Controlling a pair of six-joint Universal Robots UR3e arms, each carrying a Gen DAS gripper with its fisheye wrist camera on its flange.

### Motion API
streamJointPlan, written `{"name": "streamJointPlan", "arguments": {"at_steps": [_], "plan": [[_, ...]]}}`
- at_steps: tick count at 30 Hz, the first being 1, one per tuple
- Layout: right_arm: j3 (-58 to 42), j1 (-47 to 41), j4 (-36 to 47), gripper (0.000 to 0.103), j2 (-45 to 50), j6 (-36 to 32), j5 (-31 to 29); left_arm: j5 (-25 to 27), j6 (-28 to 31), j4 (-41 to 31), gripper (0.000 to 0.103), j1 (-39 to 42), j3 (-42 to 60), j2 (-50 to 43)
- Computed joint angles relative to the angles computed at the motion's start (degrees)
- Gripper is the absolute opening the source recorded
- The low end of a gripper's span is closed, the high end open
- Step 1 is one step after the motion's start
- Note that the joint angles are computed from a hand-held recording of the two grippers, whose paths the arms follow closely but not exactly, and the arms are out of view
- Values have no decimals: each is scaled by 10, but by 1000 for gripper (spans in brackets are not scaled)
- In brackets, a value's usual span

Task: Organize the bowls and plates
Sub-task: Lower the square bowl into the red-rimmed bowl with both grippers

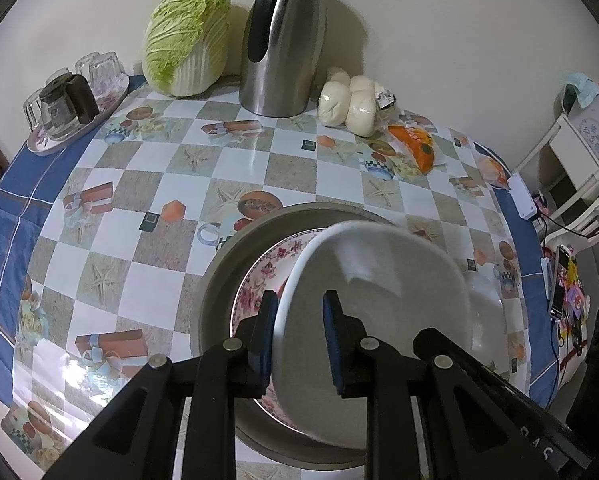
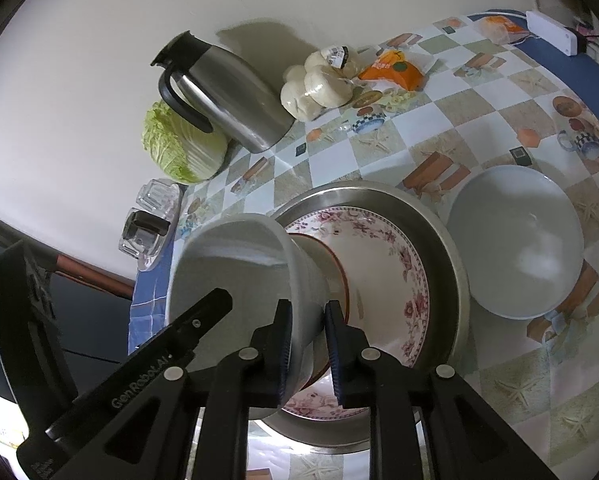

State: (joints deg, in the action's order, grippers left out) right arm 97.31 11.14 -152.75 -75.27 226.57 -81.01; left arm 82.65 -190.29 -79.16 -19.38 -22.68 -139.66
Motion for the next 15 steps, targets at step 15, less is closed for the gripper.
{"name": "streamJointPlan", "arguments": {"at_steps": [15], "plan": [[21,-11,-49,24,6,5,10,2,-2,-1,24,0,15,-16]]}}
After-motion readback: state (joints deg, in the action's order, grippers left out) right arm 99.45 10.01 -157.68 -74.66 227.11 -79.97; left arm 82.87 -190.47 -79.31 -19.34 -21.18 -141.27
